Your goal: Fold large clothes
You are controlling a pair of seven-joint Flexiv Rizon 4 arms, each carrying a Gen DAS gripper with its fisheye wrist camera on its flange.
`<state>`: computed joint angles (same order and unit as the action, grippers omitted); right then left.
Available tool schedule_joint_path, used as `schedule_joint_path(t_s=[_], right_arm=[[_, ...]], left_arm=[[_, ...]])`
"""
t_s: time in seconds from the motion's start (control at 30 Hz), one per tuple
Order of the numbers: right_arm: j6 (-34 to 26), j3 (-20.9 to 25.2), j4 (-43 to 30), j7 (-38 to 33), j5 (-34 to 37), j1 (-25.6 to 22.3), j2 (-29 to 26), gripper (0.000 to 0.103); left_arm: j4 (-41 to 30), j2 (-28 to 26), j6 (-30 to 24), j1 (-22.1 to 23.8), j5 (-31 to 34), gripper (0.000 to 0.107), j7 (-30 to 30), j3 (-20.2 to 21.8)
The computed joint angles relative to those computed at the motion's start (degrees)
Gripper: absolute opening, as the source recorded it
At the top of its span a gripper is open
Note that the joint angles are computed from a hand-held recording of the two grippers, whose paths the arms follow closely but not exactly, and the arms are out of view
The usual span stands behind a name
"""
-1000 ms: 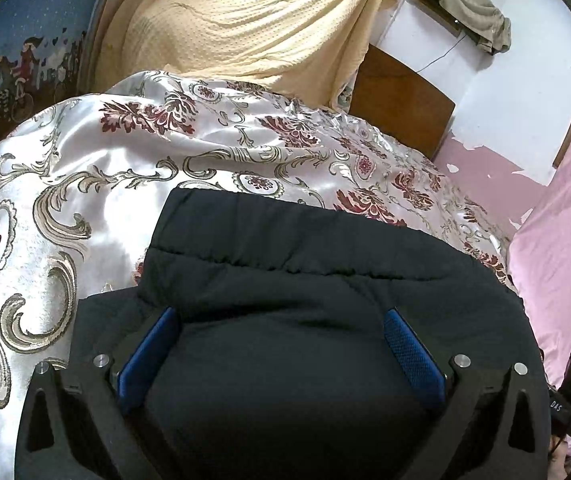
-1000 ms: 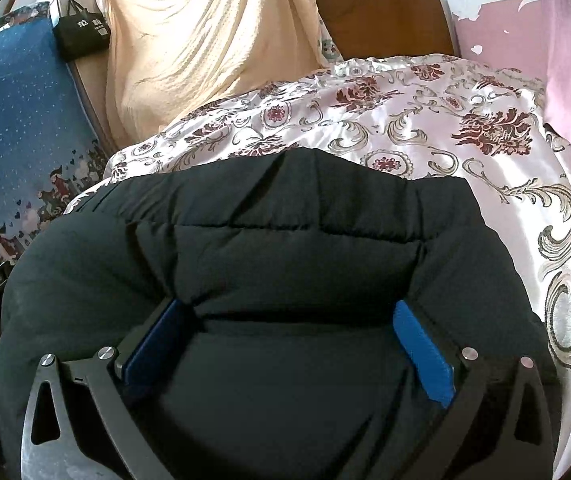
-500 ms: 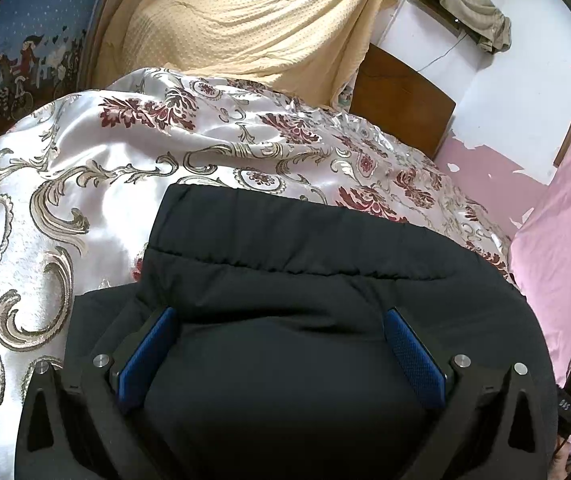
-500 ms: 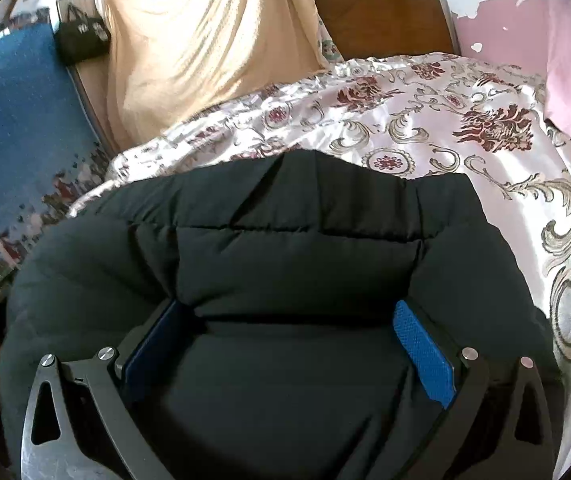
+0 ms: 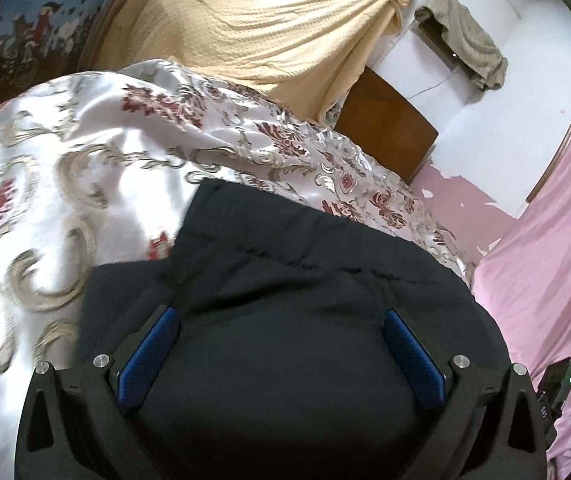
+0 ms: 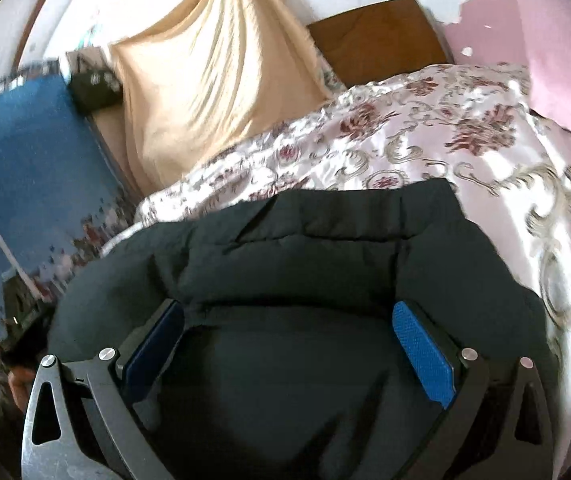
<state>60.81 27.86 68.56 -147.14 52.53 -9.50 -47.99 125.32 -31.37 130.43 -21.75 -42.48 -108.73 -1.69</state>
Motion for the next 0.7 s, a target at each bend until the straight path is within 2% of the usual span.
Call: schedule_joint_path(t_s=[0.17,0.23,0.3,0.33,0.47,0.53,0.6,0.7], right_arm=[[-5.15,4.42,2.47,-5.34,9.88,-8.40,0.34,0.102],[-6.25,4.17,3.46,-6.55,13.11,-9.88,0.83,0.102],[-5.28,2.98,5.33,-6.87,15.50,-10.25,2.48,0.102],[-5.00,2.07,6.19,-6.77,15.97,-10.00,3.33,0.102],[-3.47,-4.48,10.05,-2.82,10.84,-6.21,7.79,0.102],[-2.93,-9.73,10.56,5.00,2.61,-2.14,8.82,0.102],[-6.58,-11.64,8.87,11.66,-2.74,-1.82,7.98,0.102],[-14.04,-11.68,4.65,17.88,-6.83,-3.53,5.14,0.102]], left_arm=[[4.92,2.71,1.00,-1.88,-1.35,0.103,0.02,0.01],[6.48,3.77,0.55,-2.86,-3.18,0.103,0.66,0.11],[7.51,4.94,-1.30,-4.96,-8.95,0.103,3.70,0.11],[8.50,5.66,-2.37,-3.99,-8.06,0.103,2.94,-0.53],[12.69,8.44,-6.06,5.15,9.20,0.103,-7.62,-2.72],[13.10,9.78,-9.68,9.36,16.81,0.103,-9.48,-3.80],[12.56,10.74,-14.08,14.17,24.52,0.103,-10.53,-5.74],[11.91,10.66,-16.29,21.50,34.18,0.103,-13.65,-10.09]])
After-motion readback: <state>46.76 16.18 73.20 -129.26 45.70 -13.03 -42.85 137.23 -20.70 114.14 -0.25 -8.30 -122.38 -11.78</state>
